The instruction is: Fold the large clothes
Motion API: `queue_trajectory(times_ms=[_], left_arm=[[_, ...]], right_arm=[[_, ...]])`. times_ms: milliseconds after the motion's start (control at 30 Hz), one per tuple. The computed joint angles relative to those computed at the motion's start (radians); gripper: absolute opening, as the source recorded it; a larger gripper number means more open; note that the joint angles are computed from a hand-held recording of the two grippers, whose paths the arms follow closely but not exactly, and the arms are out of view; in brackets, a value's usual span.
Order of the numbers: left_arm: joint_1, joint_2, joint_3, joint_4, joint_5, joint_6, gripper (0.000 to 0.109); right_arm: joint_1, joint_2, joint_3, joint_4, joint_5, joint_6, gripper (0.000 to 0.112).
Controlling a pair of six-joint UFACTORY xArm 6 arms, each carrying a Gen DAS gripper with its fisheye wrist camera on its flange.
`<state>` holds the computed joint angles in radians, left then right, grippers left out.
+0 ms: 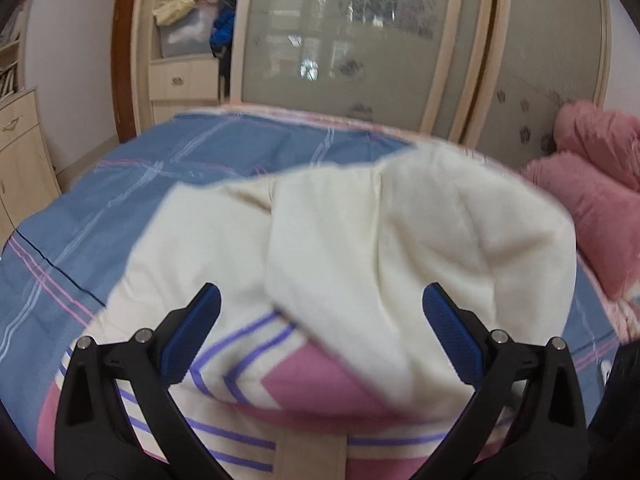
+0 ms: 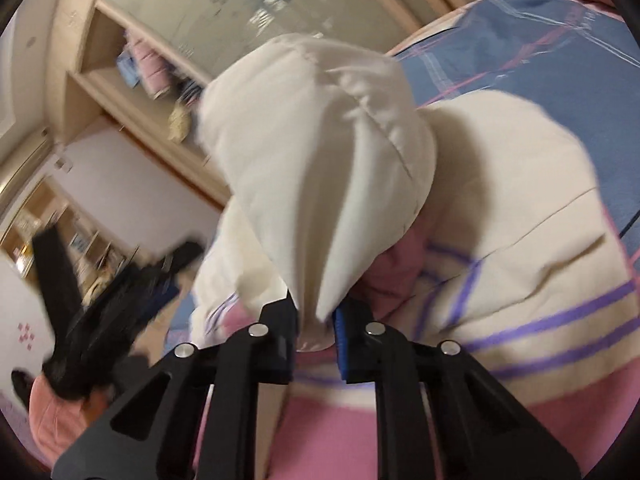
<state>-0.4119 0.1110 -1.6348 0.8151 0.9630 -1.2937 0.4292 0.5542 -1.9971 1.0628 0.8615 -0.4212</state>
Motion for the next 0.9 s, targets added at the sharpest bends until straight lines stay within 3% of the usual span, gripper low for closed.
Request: queue_trajectory(times_ms=[100, 200, 300, 367, 400, 500, 600, 667, 733, 800, 900], left_arm=[[0.006, 0.002, -0.043, 0.025, 0.007, 0.010, 0.101], [0.032, 0.013, -0.074, -0.057, -0.045, 0.064, 0.101], [0.045, 0.040, -0.101, -0.146, -0.080, 0.123, 0.101], [0.039, 0.067, -0.131, -0.146, -0.069, 0.135, 0.101], [0.036, 0.081, -0.147, -0.144, -0.066, 0.137, 0.101], [0.032, 0.132, -0.207, -0.195, -0.052, 0.187, 0.101], [0.009, 0.259, -0.371, -0.263, 0.069, 0.313, 0.101], [0.006, 0.284, -0.369, -0.326, 0.058, 0.353, 0.101], [0.011, 0.297, -0.342, -0.447, 0.031, 0.408, 0.101], [-0.004, 0.311, -0.281, -0.506, 0.011, 0.417, 0.101], [-0.065, 0.312, -0.245, -0.351, 0.045, 0.404, 0.101]], right_arm=[[0.028, -0.011, -0.004, -0.007, 0.118, -0.034, 0.012], [0.060, -0.024, 0.029, -0.052, 0.145, -0.026, 0.012], [0.056, -0.024, 0.019, -0.094, 0.108, 0.020, 0.028], [0.033, -0.053, 0.043, -0.062, 0.078, 0.022, 0.090], [0.031, -0.099, 0.105, -0.040, 0.015, 0.003, 0.095], [0.034, -0.177, 0.205, -0.101, -0.206, 0.036, 0.095], [0.019, -0.208, 0.251, 0.073, -0.340, -0.089, 0.077], [0.011, -0.197, 0.237, 0.050, -0.372, -0.089, 0.047], [-0.007, -0.179, 0.219, 0.029, -0.371, -0.059, 0.036], [-0.025, -0.152, 0.192, 0.027, -0.345, -0.034, 0.036], [-0.023, -0.132, 0.165, -0.052, -0.355, 0.004, 0.036]])
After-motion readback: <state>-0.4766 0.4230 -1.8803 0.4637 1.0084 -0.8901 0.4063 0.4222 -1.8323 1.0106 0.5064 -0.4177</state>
